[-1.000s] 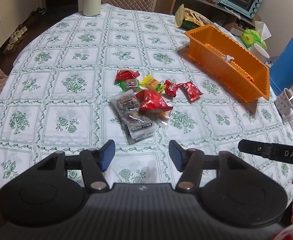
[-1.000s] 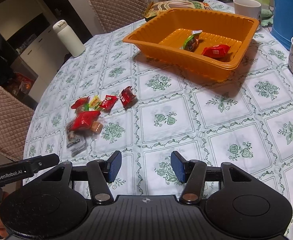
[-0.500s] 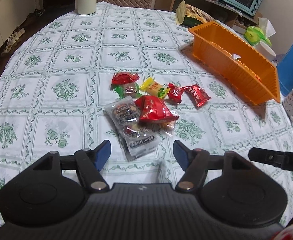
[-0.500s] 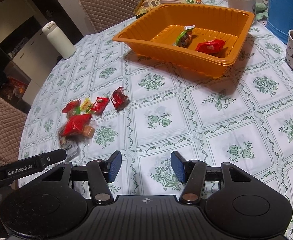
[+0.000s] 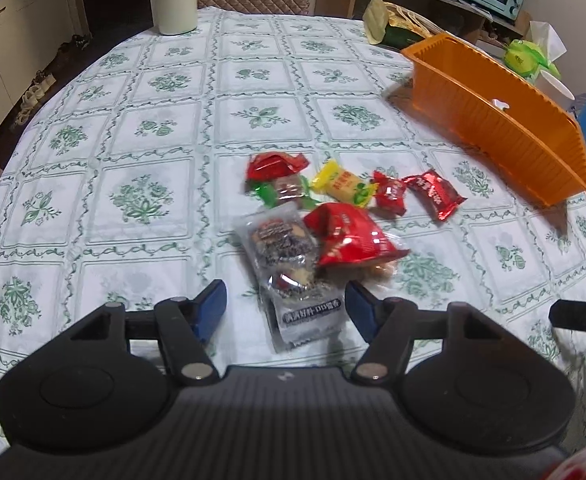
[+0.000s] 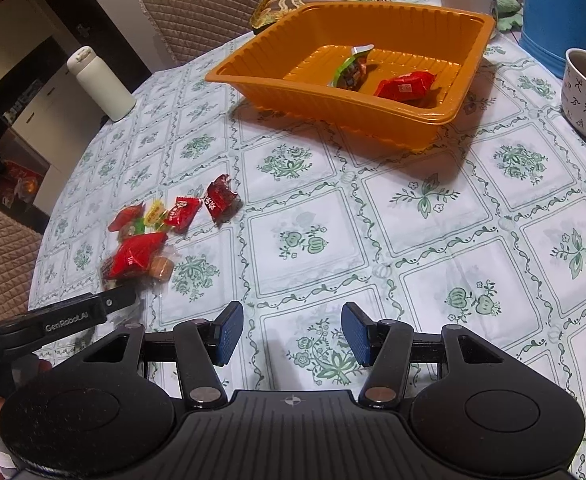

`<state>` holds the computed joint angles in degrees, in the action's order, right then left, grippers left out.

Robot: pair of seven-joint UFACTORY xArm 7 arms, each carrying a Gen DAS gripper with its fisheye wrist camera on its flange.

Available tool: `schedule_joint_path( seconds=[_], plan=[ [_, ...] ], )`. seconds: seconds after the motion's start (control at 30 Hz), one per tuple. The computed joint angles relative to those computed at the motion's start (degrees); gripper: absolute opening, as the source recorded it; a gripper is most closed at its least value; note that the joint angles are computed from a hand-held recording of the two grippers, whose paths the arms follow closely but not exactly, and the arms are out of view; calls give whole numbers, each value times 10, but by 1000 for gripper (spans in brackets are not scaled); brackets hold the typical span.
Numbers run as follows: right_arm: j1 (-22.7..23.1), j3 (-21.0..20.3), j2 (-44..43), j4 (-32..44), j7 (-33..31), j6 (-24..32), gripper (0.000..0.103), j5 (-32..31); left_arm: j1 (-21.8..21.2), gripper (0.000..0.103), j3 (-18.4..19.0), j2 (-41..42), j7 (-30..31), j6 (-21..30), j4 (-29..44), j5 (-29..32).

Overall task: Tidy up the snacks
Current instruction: 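Return both tools to the pile and grasp the clear snack bag with left tool, then grasp the yellow candy with right tool while left tool holds the clear bag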

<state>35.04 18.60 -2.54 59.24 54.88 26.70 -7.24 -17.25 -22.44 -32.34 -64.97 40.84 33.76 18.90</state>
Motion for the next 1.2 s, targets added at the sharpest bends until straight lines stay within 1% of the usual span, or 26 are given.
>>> schedule_joint_path(
  seconds=[0.1, 0.27, 0.33, 0.47, 0.53, 0.57, 0.6, 0.77, 0.83, 0.87, 0.9, 0.97, 1.07, 1.13, 1.2],
  plan=[
    [0, -1, 3, 1, 0, -2, 55, 2, -6, 58, 10, -19, 13, 8, -14, -6],
    [2, -2, 10, 5, -3, -2, 55, 5, -7, 57, 16, -44, 36, 21, -27, -14],
    [2, -2, 12, 7, -4, -3, 55, 5, -8, 54, 19, -45, 55, 15, -27, -13],
    [3, -4, 16, 11, -4, -3, 55, 3, -5, 53, 20, -24, 98, -2, -18, -6],
    [4, -4, 18, 13, -3, -3, 55, 2, 3, 53, 17, -15, 106, -15, -15, 4],
    [4, -4, 17, 12, -5, -4, 55, 3, 7, 51, 17, -9, 109, -20, -14, 6],
    [4, -4, 19, 13, -7, -5, 55, 2, 10, 49, 19, -4, 112, -24, -14, 7],
    [6, -5, 23, 14, -5, -12, 55, -4, 19, 49, 33, 14, 130, -55, -14, 6],
    [7, -6, 27, 15, -6, -15, 55, -6, 20, 44, 39, 20, 139, -68, -16, 1],
    [7, -6, 29, 17, -6, -16, 55, -9, 22, 41, 39, 21, 142, -70, -16, 1],
    [8, -6, 32, 19, -7, -18, 55, -12, 25, 40, 38, 21, 143, -73, -16, 2],
    [9, -8, 41, 27, -14, -26, 55, -18, 24, 35, 45, 18, 150, -87, -22, -5],
    [13, -11, 59, 45, -27, -40, 55, -33, 24, 34, 46, 11, 162, -94, -29, -12],
    [16, -14, 76, 60, -42, -58, 55, -42, 28, 34, 43, 0, 163, -89, -35, -13],
    [21, -18, 95, 78, -60, -76, 55, -51, 25, 34, 48, -17, 166, -85, -44, -25]
  ],
)
